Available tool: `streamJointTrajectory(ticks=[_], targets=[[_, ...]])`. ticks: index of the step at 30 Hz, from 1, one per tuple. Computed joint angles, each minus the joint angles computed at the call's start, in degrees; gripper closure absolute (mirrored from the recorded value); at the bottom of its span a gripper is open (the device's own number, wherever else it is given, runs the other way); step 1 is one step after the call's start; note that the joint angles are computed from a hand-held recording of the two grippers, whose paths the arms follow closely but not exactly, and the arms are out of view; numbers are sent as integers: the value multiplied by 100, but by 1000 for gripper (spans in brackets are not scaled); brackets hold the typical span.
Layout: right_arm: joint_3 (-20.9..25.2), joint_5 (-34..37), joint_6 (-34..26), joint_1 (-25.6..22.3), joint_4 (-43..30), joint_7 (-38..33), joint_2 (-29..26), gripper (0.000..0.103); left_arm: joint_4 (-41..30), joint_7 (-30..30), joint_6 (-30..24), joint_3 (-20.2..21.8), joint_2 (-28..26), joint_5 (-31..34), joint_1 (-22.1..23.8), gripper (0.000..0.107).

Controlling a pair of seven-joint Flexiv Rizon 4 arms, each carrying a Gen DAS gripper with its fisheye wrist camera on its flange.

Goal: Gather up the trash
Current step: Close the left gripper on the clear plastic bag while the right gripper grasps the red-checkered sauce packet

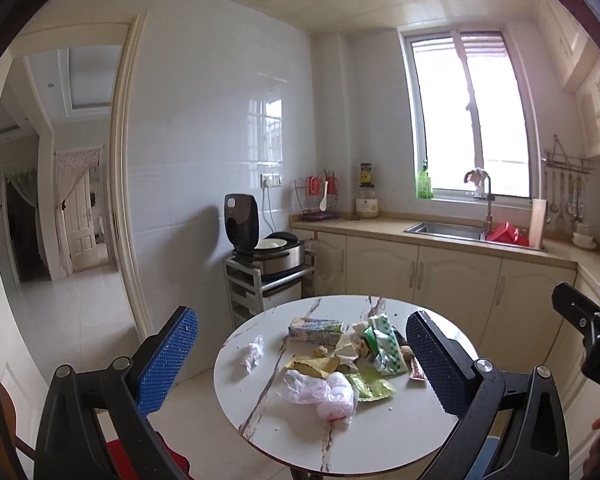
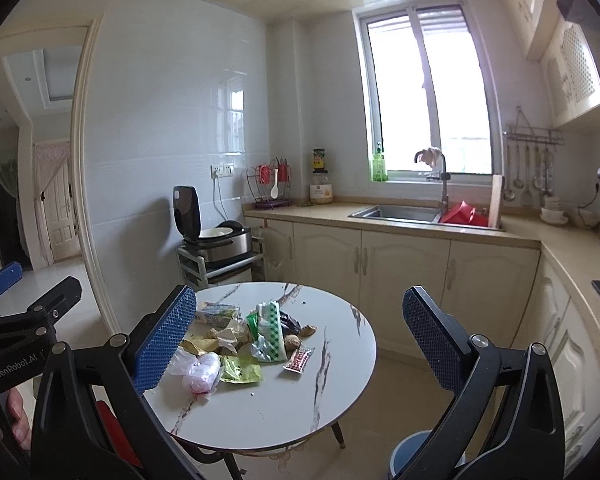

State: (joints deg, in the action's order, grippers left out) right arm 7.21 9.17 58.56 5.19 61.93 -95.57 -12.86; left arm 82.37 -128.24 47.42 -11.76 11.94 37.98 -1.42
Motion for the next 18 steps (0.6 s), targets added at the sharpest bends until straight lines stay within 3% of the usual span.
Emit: streamJointTrajectory(ticks=[9,15,18], targets=[[-5,49,-943,-95,-439,171,-728,0,-183,755,-468,610,-898,-1197,-121,5],[69,67,-1626,-106,-911,81,-1329,0,-1001,1497,-1078,824,-1864,-1915,-351,5],[87,69,-2007,-93,-1239,102,-1647,0,-1354,1893,-1084,949,-2362,-2268,-385,4]])
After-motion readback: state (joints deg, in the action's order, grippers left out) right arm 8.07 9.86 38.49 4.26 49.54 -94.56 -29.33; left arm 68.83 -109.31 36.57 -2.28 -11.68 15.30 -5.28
